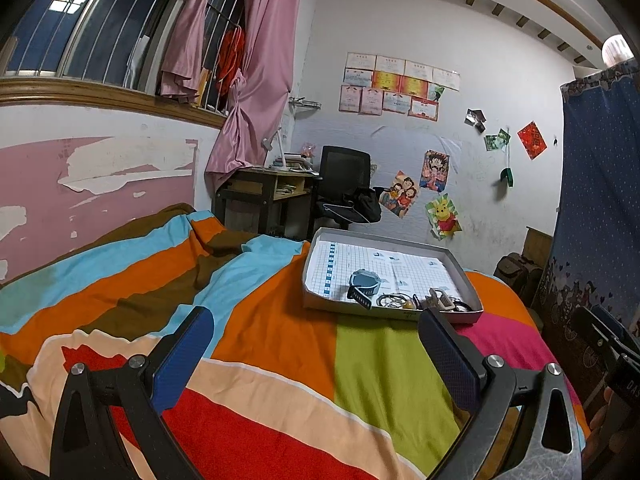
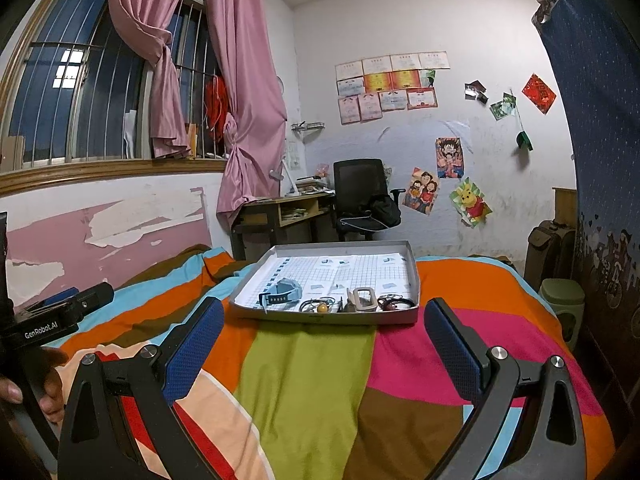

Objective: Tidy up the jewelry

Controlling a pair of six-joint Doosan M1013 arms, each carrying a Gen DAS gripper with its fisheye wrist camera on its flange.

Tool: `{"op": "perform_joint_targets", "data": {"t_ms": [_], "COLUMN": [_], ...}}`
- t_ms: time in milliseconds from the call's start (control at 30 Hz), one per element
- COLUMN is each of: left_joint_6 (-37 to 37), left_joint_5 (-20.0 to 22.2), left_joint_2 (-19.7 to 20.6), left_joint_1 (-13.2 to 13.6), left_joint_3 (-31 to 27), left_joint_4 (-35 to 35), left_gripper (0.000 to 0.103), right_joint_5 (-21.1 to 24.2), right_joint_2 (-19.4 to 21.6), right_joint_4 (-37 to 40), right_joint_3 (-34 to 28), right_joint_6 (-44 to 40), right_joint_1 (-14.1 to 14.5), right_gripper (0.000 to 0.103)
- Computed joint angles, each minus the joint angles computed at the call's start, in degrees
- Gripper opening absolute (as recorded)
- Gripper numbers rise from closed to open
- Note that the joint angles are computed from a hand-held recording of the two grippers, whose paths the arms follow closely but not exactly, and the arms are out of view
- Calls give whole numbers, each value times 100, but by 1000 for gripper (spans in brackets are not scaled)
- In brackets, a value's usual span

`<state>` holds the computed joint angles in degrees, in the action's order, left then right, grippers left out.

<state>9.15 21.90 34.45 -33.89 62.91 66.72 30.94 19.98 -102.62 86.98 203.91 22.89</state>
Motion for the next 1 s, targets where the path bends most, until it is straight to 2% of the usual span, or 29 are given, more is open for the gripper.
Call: {"op": "perform_joint_targets", "data": {"t_ms": [533,1000], "left_joint_6": [62,211], "left_joint_5": [-50,119], "left_joint_2": [21,112], "left_joint_1": [16,-77], "left_joint_3": [15,12], "left_joint_4": [-47,123], "left_gripper": [103,103], "right_joint_5": [12,23], "right_joint_2": [5,86], "right_joint_4": [47,179], "right_joint_3": [-14,-36], "right_joint_6": [-32,-10], "right_joint_1": [14,51], "right_gripper": [98,98]}}
